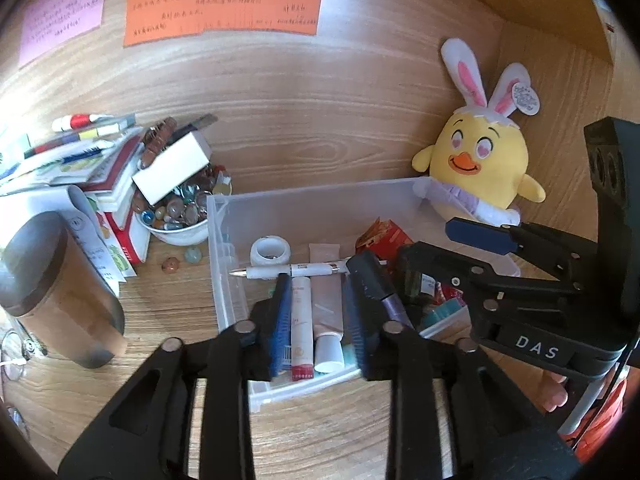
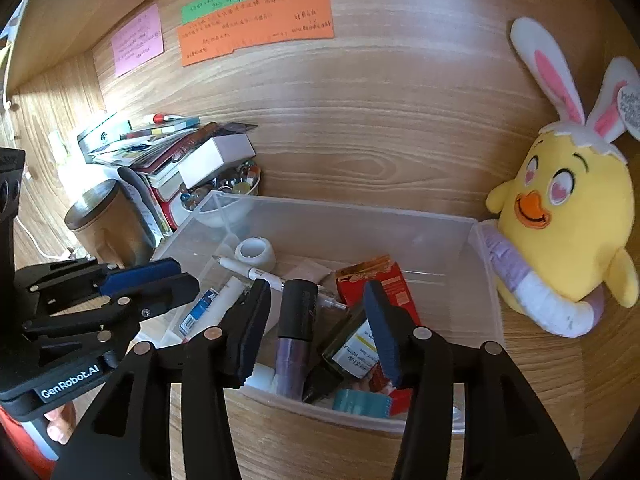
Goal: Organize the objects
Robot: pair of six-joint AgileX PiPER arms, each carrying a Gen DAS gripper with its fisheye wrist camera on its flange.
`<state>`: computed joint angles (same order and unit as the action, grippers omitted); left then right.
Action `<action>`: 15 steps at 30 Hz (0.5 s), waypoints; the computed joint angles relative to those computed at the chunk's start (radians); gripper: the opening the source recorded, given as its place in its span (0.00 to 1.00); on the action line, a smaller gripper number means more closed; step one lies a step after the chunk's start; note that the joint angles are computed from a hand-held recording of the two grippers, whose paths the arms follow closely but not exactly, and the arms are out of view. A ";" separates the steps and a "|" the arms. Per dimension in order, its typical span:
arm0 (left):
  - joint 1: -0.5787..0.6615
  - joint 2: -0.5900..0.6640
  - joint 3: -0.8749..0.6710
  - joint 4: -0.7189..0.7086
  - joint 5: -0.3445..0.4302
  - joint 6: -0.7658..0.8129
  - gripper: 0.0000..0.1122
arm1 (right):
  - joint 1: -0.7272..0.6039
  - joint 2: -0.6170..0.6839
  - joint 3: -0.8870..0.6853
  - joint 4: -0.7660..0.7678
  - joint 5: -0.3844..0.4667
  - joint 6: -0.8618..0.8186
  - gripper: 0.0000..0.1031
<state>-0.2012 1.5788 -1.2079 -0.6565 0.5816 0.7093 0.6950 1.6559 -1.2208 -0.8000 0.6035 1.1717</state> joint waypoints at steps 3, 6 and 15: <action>0.004 -0.038 0.035 -0.021 -0.020 0.022 0.47 | 0.035 -0.023 0.018 -0.055 0.046 0.038 0.50; 0.003 -0.079 0.075 -0.031 -0.048 0.041 0.57 | 0.074 -0.052 0.046 -0.109 0.093 0.080 0.61; -0.018 -0.198 0.204 -0.050 -0.127 0.091 0.89 | 0.169 -0.125 0.134 -0.217 0.215 0.208 0.81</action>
